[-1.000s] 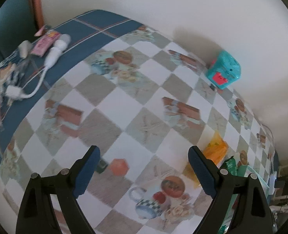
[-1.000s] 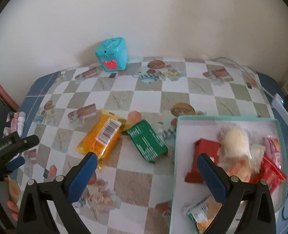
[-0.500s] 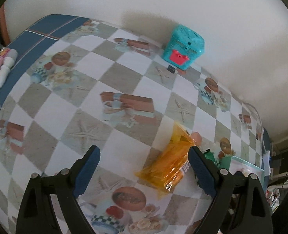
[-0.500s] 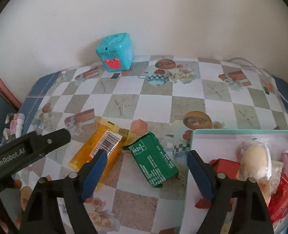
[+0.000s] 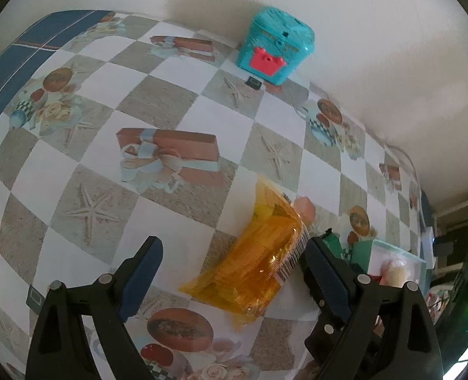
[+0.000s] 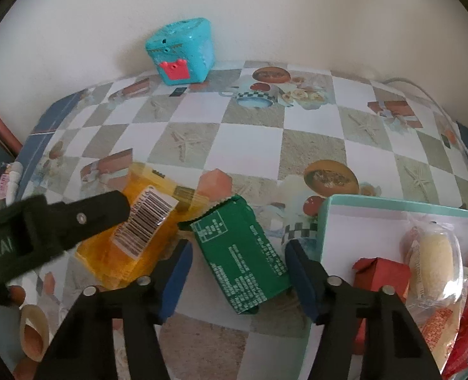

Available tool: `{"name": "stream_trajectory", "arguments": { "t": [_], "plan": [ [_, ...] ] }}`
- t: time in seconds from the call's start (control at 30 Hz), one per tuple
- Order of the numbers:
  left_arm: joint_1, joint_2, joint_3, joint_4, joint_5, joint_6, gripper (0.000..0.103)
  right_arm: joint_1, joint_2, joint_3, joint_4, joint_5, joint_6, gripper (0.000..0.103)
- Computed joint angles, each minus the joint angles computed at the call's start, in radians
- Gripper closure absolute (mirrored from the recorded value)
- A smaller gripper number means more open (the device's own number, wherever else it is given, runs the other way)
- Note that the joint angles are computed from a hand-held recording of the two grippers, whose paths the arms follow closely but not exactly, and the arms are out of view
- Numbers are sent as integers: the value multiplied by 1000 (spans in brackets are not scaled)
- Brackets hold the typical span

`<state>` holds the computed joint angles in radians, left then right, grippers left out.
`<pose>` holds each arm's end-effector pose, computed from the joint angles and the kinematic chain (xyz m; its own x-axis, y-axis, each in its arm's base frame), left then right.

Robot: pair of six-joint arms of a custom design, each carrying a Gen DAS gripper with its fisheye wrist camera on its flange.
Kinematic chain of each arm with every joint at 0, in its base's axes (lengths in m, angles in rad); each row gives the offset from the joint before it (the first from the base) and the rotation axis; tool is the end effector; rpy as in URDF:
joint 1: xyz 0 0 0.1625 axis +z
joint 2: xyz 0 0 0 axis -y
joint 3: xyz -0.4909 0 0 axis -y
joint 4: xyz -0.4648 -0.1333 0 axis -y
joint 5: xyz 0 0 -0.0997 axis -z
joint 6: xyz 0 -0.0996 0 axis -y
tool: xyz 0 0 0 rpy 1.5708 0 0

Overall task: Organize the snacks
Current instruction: 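Grasp the yellow bagged snack with the left gripper while the right grasps the green pack, then carry the yellow bag and green pack into the tray and open both grippers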

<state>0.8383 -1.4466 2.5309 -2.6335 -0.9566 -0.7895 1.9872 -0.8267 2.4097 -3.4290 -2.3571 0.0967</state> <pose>-0.1097 -0.4071 0.1552 -0.8967 -0.1364 -0.4211 0.0453 0.9180 -0.3939 0.2362 -0.3787 0.0183 -0.7581 -0.0244 0.6517 -0.3175 0.8866 -0.3362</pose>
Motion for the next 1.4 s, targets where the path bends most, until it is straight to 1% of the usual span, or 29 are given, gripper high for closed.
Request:
{"name": "stream_trajectory", "arguments": {
  "t": [0.13,0.3,0.4,0.47,0.53,0.57,0.63,0.67,0.7,0.73,0.8,1.0,1.1,1.23,1.4],
  "plan": [
    [-6,24,-13,24,1,15,11,-4,-6,4,7,7,5,48],
    [-12,40,-31,138,62,-35,11,-7,-8,3,19,6,20,48],
    [8,21,-24,123,62,-47,11,-5,-6,2,19,2,19,48],
    [8,6,-20,142,82,-67,11,-4,-4,1,20,-2,21,49],
    [7,0,-17,147,86,-69,13,-1,-2,-1,23,-8,26,50],
    [7,-2,-16,142,80,-62,14,0,0,-2,24,-8,25,51],
    [4,7,-19,129,72,-46,23,-1,3,-3,27,-2,21,55],
    [0,12,-21,129,68,-39,24,-3,5,-4,29,0,21,56],
    [-3,22,-24,132,69,-35,28,-3,6,-4,30,-1,21,58],
    [-6,28,-24,126,66,-29,35,-3,8,-4,29,-4,21,58],
    [-8,38,-23,102,53,-14,42,-2,8,-4,28,-5,22,58],
    [-20,42,-16,78,64,-18,55,-2,5,-4,37,-3,31,58],
    [-24,40,-12,75,68,-26,57,-1,-3,-3,51,-2,43,59],
    [-42,31,-13,106,82,-58,58,12,-23,0,80,-6,68,60],
    [-82,-11,-9,167,86,-110,58,39,-53,10,127,-11,103,61]
  ]
}}
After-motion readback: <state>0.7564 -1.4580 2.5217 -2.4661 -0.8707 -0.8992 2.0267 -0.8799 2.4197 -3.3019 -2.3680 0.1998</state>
